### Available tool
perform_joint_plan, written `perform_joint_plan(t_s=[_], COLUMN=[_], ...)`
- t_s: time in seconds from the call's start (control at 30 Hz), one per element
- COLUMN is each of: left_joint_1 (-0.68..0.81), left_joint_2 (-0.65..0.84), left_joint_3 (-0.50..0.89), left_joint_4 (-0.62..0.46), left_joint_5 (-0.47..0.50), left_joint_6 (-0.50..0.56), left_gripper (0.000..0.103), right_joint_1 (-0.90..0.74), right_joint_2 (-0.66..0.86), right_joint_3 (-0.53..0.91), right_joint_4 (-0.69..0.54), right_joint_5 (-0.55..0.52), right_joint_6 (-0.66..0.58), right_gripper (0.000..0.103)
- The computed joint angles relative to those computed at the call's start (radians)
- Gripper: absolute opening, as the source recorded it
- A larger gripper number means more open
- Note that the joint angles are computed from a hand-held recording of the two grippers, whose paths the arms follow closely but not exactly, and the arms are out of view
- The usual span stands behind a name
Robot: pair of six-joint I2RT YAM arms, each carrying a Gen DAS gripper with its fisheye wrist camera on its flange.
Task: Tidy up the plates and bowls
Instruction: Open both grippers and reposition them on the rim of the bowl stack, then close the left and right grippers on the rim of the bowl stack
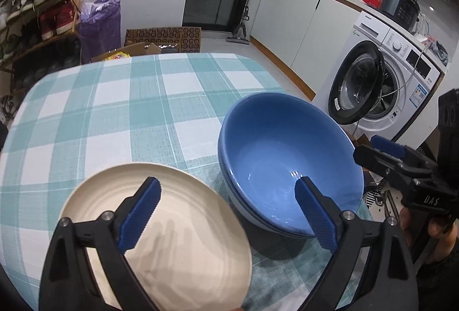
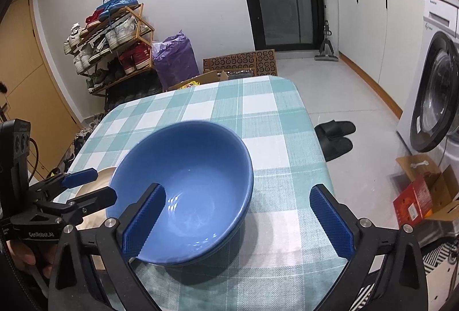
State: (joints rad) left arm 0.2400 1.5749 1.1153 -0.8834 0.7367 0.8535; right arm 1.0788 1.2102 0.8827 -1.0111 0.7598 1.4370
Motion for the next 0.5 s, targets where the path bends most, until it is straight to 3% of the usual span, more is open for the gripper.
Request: perform_joint_plan(t_s=[0.33, 0.5], left_joint_1=[0.003, -0.015], left_joint_2=[0.061, 0.059], left_joint_3=[0.039, 0.029], left_joint_4=[-0.102, -0.100], left_joint_5=[0.066, 0.067], left_joint_6=[0.063, 0.066], left_gripper=[0.095, 0.094], right_joint_1=[-0.043, -0.070], right_joint_2=[-0.064, -0.090], right_joint_3=[-0.128, -0.176], right_joint_4=[0.180, 0.261], right_joint_5=[-0.053, -0.088], right_joint_6=[-0.061, -0.087], right_gripper=[0.102, 0.102])
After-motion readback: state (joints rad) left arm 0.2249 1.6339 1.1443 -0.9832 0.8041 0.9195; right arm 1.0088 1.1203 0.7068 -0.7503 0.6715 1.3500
